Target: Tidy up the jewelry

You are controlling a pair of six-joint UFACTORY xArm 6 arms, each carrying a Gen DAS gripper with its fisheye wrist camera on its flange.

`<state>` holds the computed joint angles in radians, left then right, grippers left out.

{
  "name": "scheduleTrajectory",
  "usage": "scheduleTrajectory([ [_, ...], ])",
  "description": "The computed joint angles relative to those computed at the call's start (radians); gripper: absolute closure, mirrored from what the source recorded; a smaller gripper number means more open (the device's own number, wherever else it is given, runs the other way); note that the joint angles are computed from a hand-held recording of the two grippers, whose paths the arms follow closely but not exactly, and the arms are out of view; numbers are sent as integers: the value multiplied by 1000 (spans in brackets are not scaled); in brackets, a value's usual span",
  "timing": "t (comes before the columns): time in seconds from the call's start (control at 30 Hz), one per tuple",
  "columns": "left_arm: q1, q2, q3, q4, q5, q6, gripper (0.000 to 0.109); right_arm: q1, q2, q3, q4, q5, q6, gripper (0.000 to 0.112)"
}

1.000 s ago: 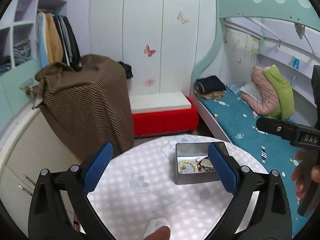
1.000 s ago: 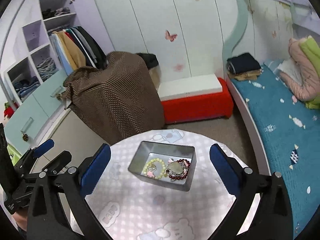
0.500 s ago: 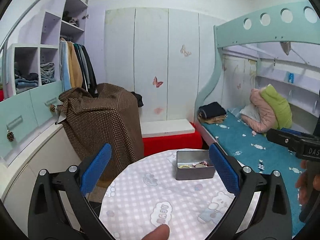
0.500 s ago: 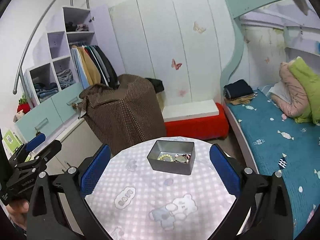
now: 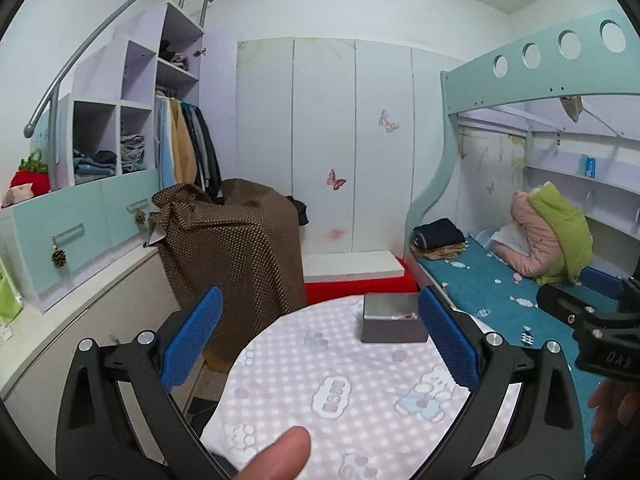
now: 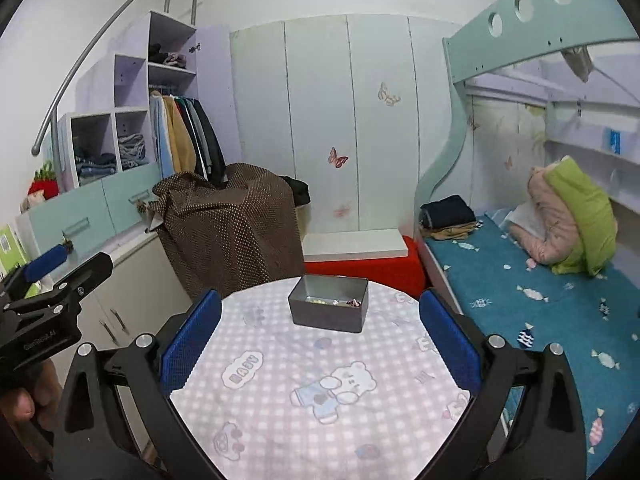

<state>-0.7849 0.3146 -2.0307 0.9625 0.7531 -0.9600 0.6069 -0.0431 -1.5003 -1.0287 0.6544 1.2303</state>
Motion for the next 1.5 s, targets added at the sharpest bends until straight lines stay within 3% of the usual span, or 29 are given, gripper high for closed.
scheduleTrajectory([
  [0.13, -2, -56, 79, 24, 9, -52, 10, 49, 2, 9, -50, 71, 31, 17],
  [0.43, -9, -162, 239, 102, 42, -174, 10, 95, 23, -8, -113, 120, 89, 17],
  [0.57, -28, -151, 233, 140, 79, -192, 10, 106, 29, -9, -119, 131, 93, 17],
  [1.17, -10, -161, 257, 103, 25, -214, 10, 104, 33, -5, -106, 124, 103, 17],
  [1.5, -3, -152, 246, 81, 48, -201, 10, 107, 39, -11, -100, 122, 98, 17],
])
